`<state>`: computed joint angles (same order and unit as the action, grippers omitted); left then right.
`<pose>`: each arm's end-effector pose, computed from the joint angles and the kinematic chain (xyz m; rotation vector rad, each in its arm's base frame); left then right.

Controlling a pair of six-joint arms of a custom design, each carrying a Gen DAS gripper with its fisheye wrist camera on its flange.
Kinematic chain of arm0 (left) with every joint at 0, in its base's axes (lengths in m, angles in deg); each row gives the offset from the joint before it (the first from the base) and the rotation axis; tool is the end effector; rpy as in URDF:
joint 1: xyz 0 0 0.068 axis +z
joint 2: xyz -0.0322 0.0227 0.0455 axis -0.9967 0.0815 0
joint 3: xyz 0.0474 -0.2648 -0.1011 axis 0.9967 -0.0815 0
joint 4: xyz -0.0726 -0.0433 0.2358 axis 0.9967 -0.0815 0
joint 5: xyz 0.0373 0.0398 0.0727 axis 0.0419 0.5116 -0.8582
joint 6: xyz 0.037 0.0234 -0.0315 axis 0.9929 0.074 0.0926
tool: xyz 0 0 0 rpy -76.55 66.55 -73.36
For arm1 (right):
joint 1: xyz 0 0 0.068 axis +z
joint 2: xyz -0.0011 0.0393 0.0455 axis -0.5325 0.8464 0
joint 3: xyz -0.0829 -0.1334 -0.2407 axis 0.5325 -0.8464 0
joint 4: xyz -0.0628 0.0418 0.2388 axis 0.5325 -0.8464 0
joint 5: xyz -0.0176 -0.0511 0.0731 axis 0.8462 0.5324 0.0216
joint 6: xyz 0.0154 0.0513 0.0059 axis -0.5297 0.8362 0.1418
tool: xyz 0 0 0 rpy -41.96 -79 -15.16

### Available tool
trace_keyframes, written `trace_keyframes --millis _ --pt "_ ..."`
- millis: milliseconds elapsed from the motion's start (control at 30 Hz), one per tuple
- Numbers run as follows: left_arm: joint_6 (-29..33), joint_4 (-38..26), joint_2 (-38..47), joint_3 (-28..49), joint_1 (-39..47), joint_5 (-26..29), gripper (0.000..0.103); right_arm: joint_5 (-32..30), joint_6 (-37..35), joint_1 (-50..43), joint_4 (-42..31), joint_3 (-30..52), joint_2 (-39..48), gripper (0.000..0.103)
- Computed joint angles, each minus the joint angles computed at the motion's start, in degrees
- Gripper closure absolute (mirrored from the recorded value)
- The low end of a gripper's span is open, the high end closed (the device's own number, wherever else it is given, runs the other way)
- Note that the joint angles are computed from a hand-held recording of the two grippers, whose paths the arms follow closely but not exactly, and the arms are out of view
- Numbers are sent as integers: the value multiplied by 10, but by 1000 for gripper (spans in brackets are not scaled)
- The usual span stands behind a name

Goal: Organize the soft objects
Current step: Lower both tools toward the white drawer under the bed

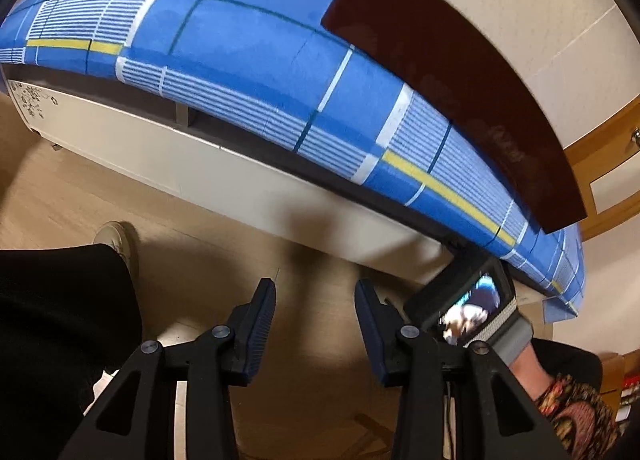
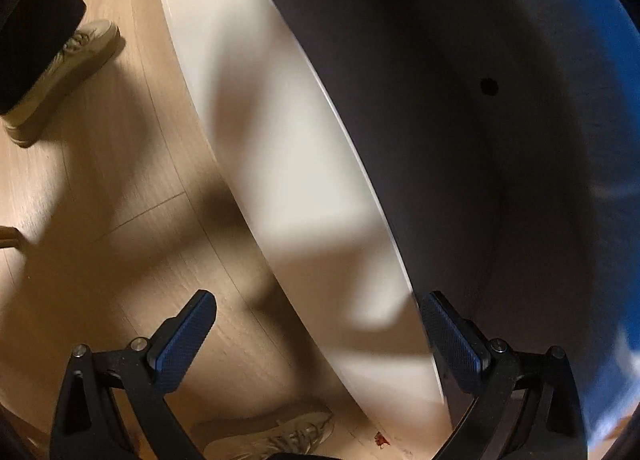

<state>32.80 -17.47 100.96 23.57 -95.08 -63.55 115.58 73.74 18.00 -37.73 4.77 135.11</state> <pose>0.2319 -0.0498 0.3902 -0.1679 2.7231 -0.5360 0.1277 0.1224 0.1518 -1.1980 2.3631 -0.6371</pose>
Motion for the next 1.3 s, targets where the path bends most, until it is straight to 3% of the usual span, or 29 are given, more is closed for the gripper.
trace_keyframes --millis 233,433,600,867,933,1000,1300 --pt "6 -5 4 -19 6 0 62 -37 -91 -56 38 12 37 0" --pt "7 -23 20 -2 4 -3 62 9 -139 -40 38 15 67 0" --pt "14 -20 29 0 -1 -11 62 12 -160 -28 33 8 59 0" --pt "25 -39 40 23 -27 -52 61 17 -94 36 -54 16 27 0" --pt "28 -41 43 25 -31 -62 40 14 -63 62 -95 24 13 0" --pt "31 -41 43 24 -32 -65 32 11 -31 89 -133 32 4 0" --pt "45 -38 66 19 -57 -91 32 -42 121 217 -300 77 -31 0"
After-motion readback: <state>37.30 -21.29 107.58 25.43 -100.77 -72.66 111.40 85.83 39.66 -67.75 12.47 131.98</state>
